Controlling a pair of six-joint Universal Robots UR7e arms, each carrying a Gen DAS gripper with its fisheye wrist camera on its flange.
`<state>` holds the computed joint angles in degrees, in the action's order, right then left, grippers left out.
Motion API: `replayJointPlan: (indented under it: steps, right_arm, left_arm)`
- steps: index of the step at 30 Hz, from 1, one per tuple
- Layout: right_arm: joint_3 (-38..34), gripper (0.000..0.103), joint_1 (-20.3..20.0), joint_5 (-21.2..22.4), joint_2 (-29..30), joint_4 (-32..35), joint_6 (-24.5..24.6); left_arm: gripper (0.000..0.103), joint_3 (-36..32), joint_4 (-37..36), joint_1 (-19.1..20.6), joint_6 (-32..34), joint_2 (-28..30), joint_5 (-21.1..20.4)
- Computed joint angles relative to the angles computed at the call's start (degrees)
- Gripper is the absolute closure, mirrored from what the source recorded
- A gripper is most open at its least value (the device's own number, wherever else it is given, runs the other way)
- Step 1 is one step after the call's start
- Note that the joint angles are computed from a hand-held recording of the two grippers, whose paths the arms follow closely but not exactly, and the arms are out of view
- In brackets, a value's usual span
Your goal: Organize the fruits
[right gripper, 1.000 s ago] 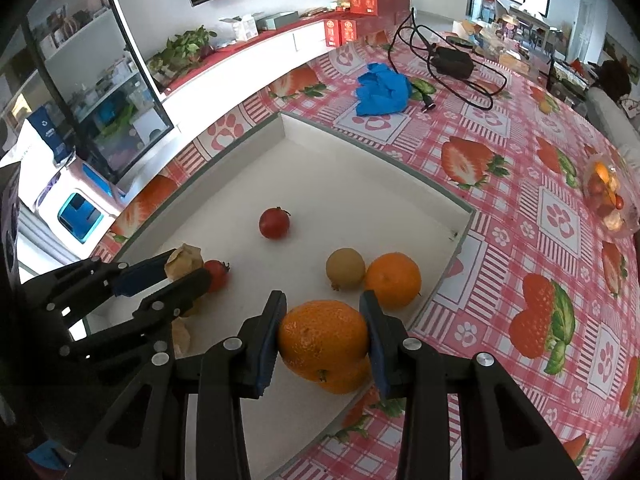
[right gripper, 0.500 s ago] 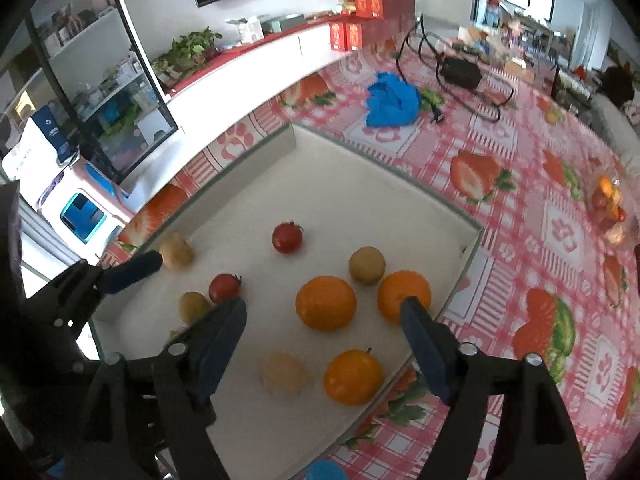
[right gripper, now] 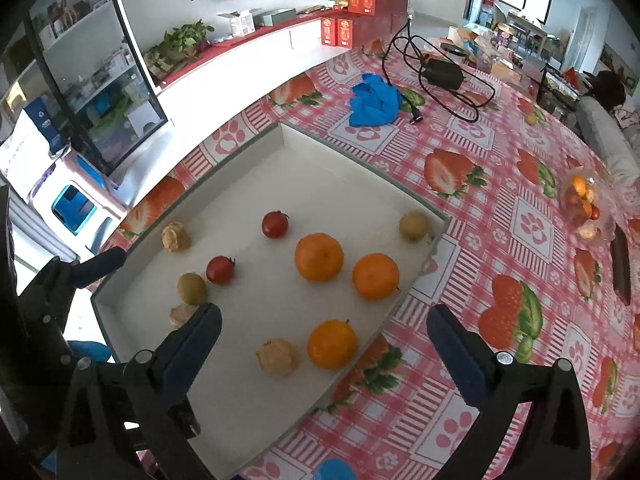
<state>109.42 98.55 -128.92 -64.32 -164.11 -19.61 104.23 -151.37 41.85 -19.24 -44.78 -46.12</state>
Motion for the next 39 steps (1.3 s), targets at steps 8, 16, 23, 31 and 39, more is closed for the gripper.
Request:
replayJointPlan:
  steps: [8,16,23,31,39]
  right_arm:
    - [1.33,0.0,0.04,-0.41,-1.28,0.96,0.26]
    - [2.19,0.0,0.52,-2.01,-1.29,-0.01,-0.86]
    - [2.77,0.0,0.88,-3.67,-1.08,-1.72,-2.37]
    - [3.19,0.0,1.18,-4.27,-0.99,-2.65,-3.58]
    - [3.54,0.0,1.29,-4.54,-1.03,-3.18,-4.12]
  left_arm:
    - [0.0,1.75,0.54,-2.53,0.71,-0.42,4.05]
    - [0.0,2.76,1.37,-4.19,-0.11,-0.71,6.59]
    - [0.0,2.93,3.33,-4.67,-1.35,-1.09,7.48]
    - [0.0,2.99,4.24,-5.03,-1.42,-0.97,7.44]
    - [0.0,2.98,5.61,-5.22,-1.92,-0.91,7.57]
